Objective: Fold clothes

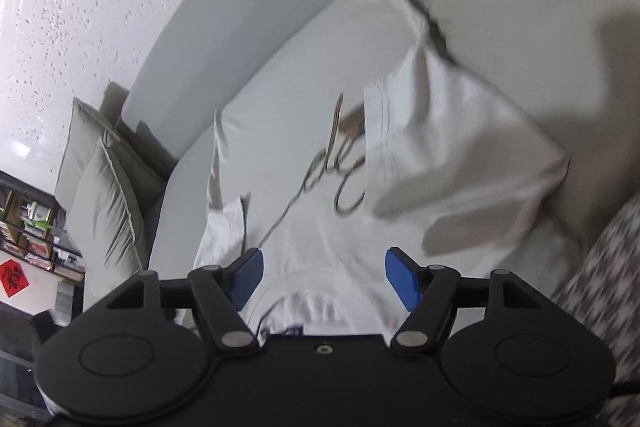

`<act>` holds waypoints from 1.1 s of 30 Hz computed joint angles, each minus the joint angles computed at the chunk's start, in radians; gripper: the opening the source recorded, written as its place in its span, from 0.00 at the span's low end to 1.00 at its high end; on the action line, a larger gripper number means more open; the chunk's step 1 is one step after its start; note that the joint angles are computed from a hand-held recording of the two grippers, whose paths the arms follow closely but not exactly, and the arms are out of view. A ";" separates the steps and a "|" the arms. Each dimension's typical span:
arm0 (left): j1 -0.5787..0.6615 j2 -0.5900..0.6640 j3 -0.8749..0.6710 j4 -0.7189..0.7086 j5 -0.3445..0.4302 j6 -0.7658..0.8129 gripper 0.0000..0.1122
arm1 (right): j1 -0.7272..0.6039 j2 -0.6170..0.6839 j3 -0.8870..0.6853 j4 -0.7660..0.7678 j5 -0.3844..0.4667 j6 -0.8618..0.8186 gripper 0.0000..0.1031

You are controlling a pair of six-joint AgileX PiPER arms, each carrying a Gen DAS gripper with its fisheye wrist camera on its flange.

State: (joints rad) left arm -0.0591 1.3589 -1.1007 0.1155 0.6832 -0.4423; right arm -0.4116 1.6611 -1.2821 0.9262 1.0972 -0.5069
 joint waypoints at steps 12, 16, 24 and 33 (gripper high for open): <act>-0.047 0.417 -0.337 0.054 0.115 0.065 0.09 | 0.130 0.269 -0.361 -0.334 -0.254 0.286 0.28; -0.043 0.427 -0.363 0.083 0.169 0.036 0.14 | 0.200 0.371 -0.477 -0.461 -0.222 0.325 0.28; -0.076 0.313 -0.246 0.165 0.133 -0.038 0.14 | 0.231 0.110 -0.146 -0.399 -0.243 -0.042 0.32; -0.147 0.283 -0.200 0.149 0.128 -0.030 0.14 | 0.101 0.146 -0.230 -0.399 -0.195 0.066 0.13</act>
State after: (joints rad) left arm -0.2063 1.6419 -1.3004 0.2641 0.8115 -0.4719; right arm -0.3108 1.8075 -1.5117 0.5272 0.9025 -0.4404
